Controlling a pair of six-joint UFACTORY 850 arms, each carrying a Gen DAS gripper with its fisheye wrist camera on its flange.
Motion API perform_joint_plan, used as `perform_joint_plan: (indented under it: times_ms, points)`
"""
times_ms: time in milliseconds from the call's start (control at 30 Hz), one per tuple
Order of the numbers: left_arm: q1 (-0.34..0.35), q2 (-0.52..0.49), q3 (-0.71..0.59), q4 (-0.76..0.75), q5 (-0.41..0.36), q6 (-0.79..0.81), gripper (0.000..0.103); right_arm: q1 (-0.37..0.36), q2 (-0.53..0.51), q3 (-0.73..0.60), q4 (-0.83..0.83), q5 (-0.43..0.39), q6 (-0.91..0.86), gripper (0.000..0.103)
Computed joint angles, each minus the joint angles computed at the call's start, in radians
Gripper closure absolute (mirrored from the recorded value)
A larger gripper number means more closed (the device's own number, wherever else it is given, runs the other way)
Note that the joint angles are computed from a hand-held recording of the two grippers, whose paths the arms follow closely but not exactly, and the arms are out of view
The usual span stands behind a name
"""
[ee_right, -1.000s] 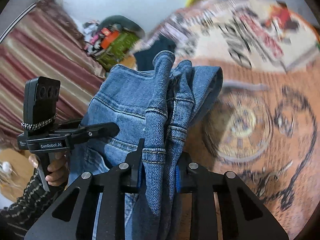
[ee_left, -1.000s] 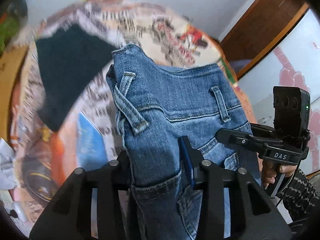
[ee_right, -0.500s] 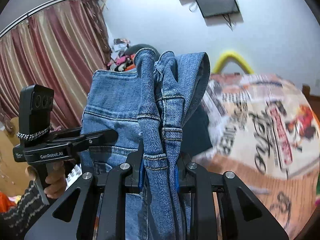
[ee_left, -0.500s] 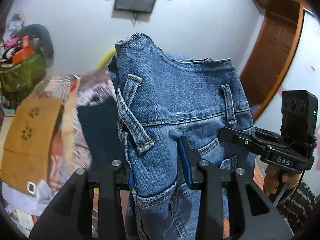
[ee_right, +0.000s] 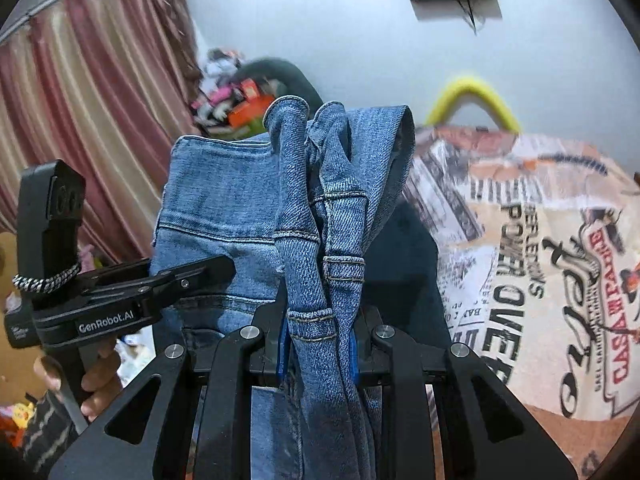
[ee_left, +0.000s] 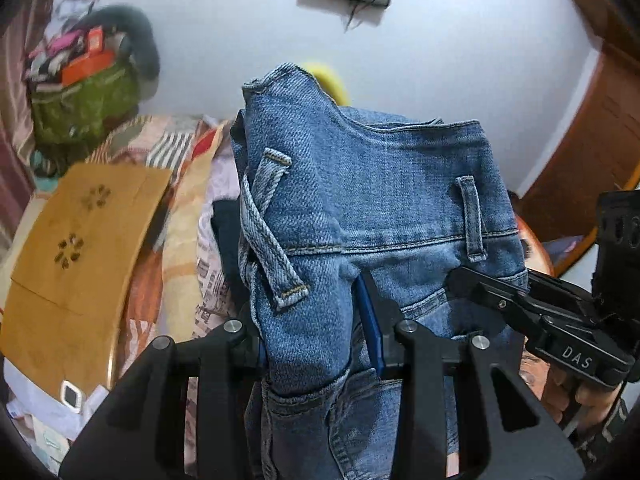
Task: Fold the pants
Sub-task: 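Lower the folded jeans onto the bed with both grippers and release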
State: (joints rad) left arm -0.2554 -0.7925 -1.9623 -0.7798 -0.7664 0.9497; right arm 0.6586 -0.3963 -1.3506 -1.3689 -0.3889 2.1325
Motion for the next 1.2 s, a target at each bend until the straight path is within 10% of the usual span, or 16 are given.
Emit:
perform_joint_plan:
  times_ms: [300, 533, 800, 1200]
  points:
    - [-0.070, -0.384, -0.453, 0.306, -0.144, -0.326, 0.066, -0.106, -0.160, -0.094, 0.592, 0.046, -0.568, 0.083]
    - [-0.061, -0.348, -0.363, 0.299, -0.093, -0.372, 0.056, -0.072, -0.128, -0.060, 0.565, -0.011, -0.567, 0.077]
    - [-0.041, -0.050, 0.004, 0.307, 0.057, -0.257, 0.056, -0.007, -0.004, 0.021, 0.382, -0.119, -0.409, 0.076]
    - [0.082, 0.558, 0.559, -0.281, 0.145, 0.378, 0.056, 0.295, 0.222, 0.059, 0.029, -0.517, -0.123, 0.076]
